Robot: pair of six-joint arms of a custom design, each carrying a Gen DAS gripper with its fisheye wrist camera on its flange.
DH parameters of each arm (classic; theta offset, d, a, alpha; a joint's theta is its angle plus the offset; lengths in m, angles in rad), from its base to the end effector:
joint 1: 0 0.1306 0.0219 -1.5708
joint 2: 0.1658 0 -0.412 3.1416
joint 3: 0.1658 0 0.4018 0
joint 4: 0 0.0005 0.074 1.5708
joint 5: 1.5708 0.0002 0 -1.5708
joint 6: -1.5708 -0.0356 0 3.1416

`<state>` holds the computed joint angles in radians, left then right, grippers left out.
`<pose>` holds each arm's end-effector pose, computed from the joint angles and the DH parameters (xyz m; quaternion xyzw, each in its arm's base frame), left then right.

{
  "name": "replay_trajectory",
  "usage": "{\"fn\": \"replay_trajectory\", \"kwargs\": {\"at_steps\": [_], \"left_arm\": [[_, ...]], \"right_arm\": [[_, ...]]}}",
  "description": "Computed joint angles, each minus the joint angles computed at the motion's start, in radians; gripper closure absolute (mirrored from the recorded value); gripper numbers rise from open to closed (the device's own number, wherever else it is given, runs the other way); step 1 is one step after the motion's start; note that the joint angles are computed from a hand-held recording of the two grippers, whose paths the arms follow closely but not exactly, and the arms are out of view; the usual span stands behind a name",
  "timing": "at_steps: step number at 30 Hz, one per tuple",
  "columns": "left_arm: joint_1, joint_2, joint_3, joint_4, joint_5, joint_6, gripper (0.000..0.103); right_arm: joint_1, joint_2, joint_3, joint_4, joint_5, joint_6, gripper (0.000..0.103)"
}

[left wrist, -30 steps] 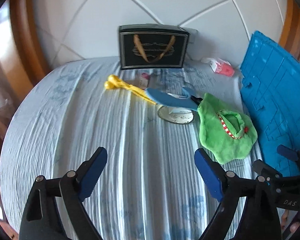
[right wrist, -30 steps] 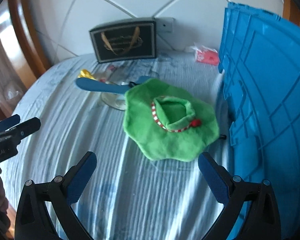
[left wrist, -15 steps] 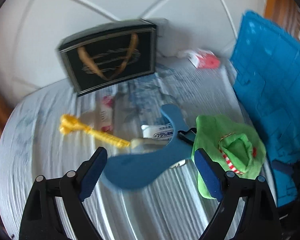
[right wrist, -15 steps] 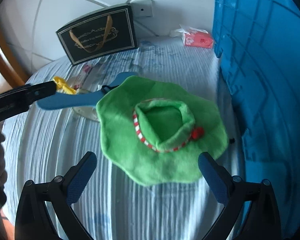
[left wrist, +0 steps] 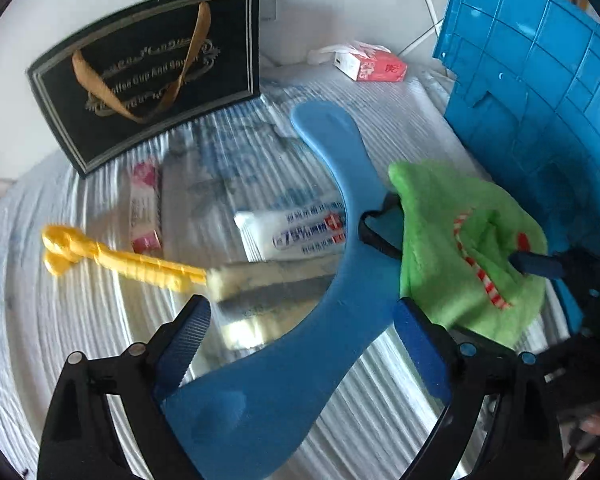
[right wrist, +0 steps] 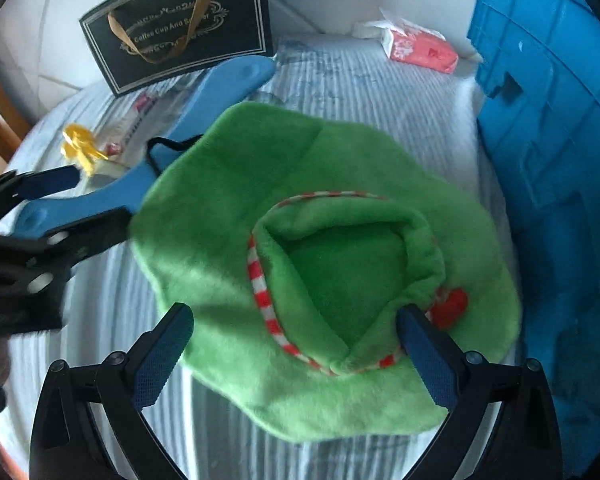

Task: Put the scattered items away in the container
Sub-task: 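Grasp the blue foam toy with the left tool while the right tool grasps the green plush frog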

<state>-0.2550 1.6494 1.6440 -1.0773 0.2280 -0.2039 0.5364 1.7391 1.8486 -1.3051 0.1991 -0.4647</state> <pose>0.5535 -0.1531 0.4321 0.2460 0.9325 -0.1165 0.2372 0.5162 0.2982 0.4623 -0.0165 0.9776 0.0034 0.2097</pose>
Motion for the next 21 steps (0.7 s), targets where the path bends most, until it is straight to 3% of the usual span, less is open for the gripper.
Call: {"fn": "replay_trajectory", "kwargs": {"at_steps": [3, 5, 6, 7, 10, 11, 13, 14, 17, 21], "left_arm": [[-0.004, -0.024, -0.044, 0.003, -0.014, -0.008, 0.009], [-0.020, -0.044, -0.088, 0.021, -0.072, -0.018, 0.014], [-0.028, -0.054, -0.109, 0.045, -0.118, -0.012, 0.024], [-0.031, -0.058, -0.117, 0.050, -0.139, -0.007, 0.027], [-0.022, -0.078, -0.143, 0.053, -0.121, 0.031, 0.035], [-0.022, -0.089, -0.153, 0.052, -0.125, 0.040, 0.039], [-0.013, -0.114, -0.177, 0.039, -0.114, 0.069, 0.062], [-0.002, -0.127, -0.190, 0.027, -0.087, 0.091, 0.065], [0.029, -0.188, -0.251, 0.031, -0.099, 0.147, 0.069], [0.078, -0.278, -0.327, 0.025, -0.125, 0.187, 0.070]], "right_arm": [[0.017, -0.001, -0.020, 0.011, 0.055, 0.049, 0.000], [0.031, -0.006, -0.037, 0.011, 0.098, 0.076, 0.000], [0.033, -0.009, -0.044, 0.012, 0.112, 0.085, 0.000], [0.035, -0.021, -0.061, 0.025, 0.118, 0.081, 0.001], [0.040, -0.061, -0.106, 0.069, 0.107, 0.067, 0.027], [0.044, -0.069, -0.114, 0.075, 0.093, 0.060, 0.041], [0.052, -0.084, -0.127, 0.082, 0.079, 0.054, 0.061], [0.058, -0.095, -0.136, 0.091, 0.071, 0.048, 0.070], [0.079, -0.126, -0.155, 0.112, 0.028, 0.028, 0.078], [0.106, -0.176, -0.192, 0.127, -0.004, 0.003, 0.078]]}}
